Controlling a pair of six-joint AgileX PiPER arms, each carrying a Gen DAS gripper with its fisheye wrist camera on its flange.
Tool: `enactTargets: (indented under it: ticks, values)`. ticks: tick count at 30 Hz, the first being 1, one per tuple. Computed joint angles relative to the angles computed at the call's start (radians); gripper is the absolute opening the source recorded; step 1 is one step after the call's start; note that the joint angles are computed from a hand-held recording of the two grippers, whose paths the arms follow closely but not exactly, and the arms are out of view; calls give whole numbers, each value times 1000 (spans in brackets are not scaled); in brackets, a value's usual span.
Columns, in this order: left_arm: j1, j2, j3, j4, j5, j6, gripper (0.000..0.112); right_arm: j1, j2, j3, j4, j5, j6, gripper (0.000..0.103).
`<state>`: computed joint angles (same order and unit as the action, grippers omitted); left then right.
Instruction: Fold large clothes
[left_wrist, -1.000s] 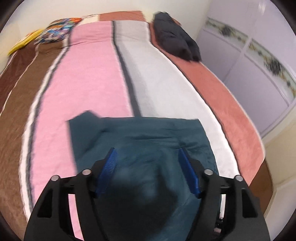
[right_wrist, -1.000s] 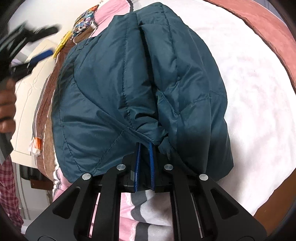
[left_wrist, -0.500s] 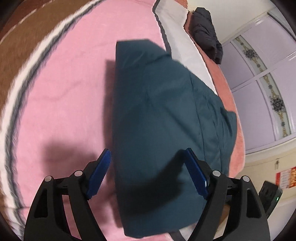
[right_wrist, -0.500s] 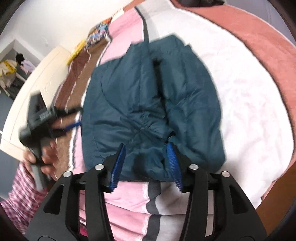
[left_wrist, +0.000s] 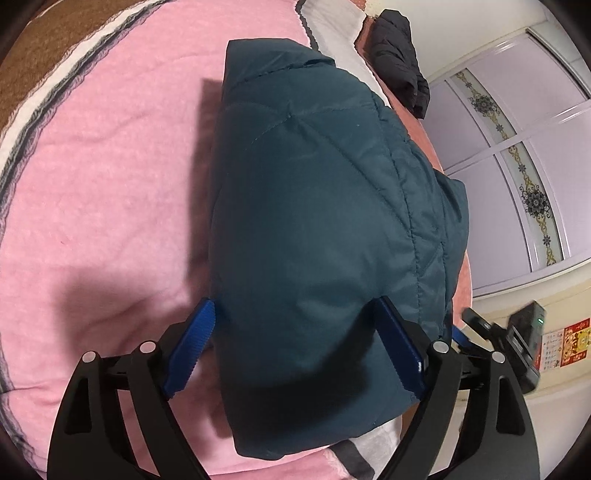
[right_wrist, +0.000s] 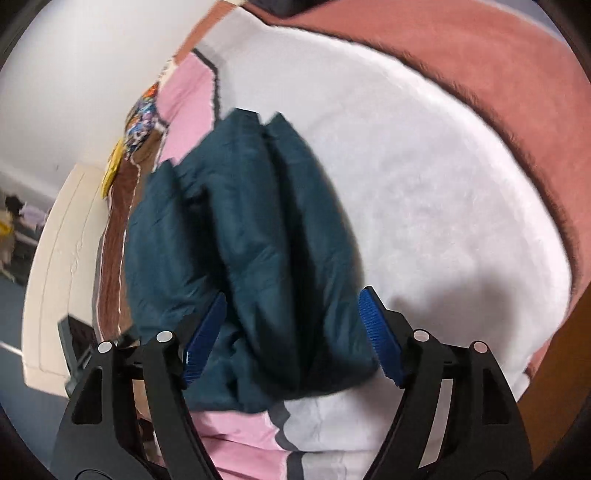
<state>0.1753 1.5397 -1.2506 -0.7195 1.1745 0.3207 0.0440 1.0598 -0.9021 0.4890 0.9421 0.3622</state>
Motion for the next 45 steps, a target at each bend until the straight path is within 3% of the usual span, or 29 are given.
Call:
enactTargets:
  ticks: [5,12,15,18,20,23,29,35,40,45]
  values:
    - [10,18,25,-32,-8,14,89,-90,96,16,165,15,-137,74]
    - [-5,36,20,-43,-21,37,91,-78,176,36,183,-21,-177,74]
    - [-10,42,5,-41,-9,46,86,-71,186,61,206,-47,-201,71]
    - [-11,37,8,-38,-12,63,79,-61,190,66,214,-55,-230,60]
    - [-13,35,9,-38,-19,76,73,-72,193,78,268,-53,-287,43]
    - [-13,11,26,-36,-36,100,61,-90,191,86,332,-45,-356,27]
    - [-73,-80,44,54,-139,122,46,81,148,2,66,-108,-124,17]
    - [-85,-86,-23,120,-201,142,41,316,128,-88,-253,-150,179,15]
    - [-7,-19,-127,127,-193,180,40,449,218,-195,-378,-173,308,15]
    - [91,46,-210,130,-195,208,40,589,411,-432,-503,-139,375,14]
